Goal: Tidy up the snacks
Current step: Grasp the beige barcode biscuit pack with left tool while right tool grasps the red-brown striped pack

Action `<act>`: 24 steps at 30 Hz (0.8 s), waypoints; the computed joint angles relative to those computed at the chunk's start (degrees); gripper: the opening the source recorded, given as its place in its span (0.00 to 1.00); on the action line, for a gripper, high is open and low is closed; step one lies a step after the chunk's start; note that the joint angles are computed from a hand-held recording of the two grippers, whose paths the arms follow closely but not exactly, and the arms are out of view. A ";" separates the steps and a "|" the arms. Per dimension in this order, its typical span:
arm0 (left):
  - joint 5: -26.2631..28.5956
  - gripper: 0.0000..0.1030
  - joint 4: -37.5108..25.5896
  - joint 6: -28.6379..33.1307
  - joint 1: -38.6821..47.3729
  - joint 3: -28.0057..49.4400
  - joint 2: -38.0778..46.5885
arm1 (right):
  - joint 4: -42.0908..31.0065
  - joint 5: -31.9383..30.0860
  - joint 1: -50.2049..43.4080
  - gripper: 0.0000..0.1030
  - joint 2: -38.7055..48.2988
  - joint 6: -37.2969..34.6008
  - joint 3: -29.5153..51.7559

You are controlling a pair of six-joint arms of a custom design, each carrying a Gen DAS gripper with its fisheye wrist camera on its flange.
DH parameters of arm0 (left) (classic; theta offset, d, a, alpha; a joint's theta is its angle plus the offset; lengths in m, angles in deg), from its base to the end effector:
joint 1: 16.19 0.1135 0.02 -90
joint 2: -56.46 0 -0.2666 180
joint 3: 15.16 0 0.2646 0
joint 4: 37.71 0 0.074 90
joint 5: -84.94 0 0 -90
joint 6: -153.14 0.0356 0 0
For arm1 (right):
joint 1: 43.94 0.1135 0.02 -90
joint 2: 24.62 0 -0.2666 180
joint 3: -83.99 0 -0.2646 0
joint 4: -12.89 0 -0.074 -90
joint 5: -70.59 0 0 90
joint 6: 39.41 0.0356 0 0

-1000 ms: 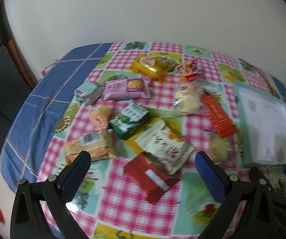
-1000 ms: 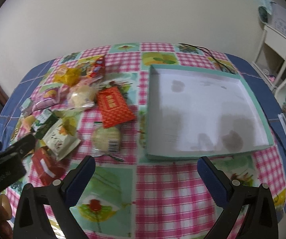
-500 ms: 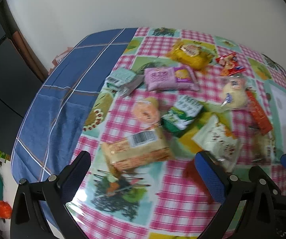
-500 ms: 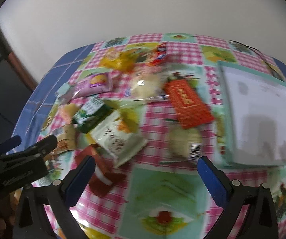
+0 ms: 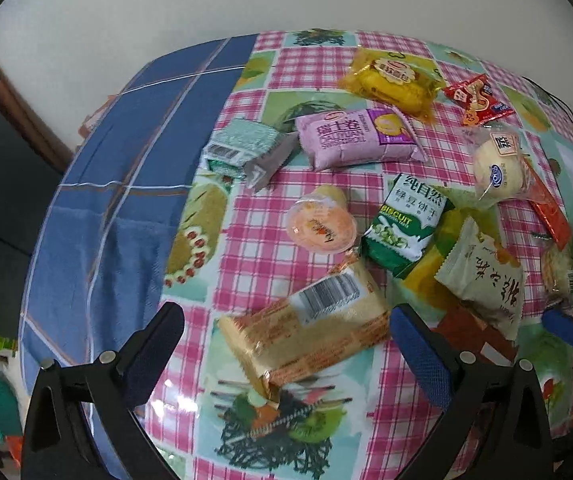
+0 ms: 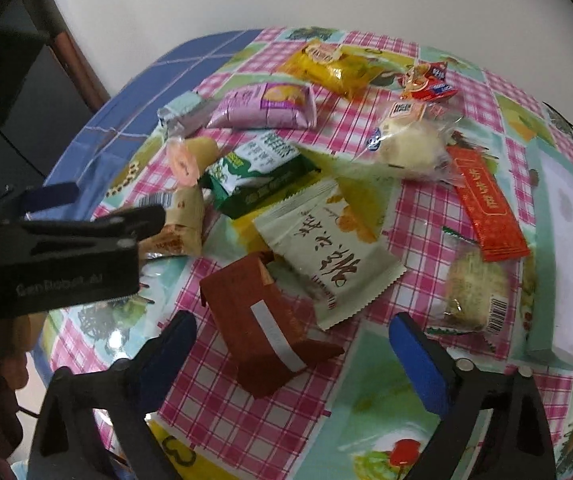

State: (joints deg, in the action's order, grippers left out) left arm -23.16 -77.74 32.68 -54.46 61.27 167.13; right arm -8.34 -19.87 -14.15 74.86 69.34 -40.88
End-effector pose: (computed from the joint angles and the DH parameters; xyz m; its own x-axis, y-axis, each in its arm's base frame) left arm 0.2911 -0.2156 0.1103 -0.9163 0.1091 -0.3853 0.0674 0.9904 0.1203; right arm 0.2589 0.1485 0.0917 -0.9089 -0.1499 -0.3891 -0.2192 0.9656 0.1398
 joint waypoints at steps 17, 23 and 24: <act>10.38 0.89 3.32 4.99 2.18 1.06 4.73 | 0.94 0.05 0.37 0.77 5.66 -0.92 3.50; 10.53 0.75 2.69 4.55 1.92 0.15 4.11 | 0.50 -0.52 -0.45 0.67 5.21 -0.34 3.43; 10.37 0.68 2.22 4.30 1.96 0.40 4.36 | 0.52 -0.77 -0.57 0.66 5.16 -0.34 3.37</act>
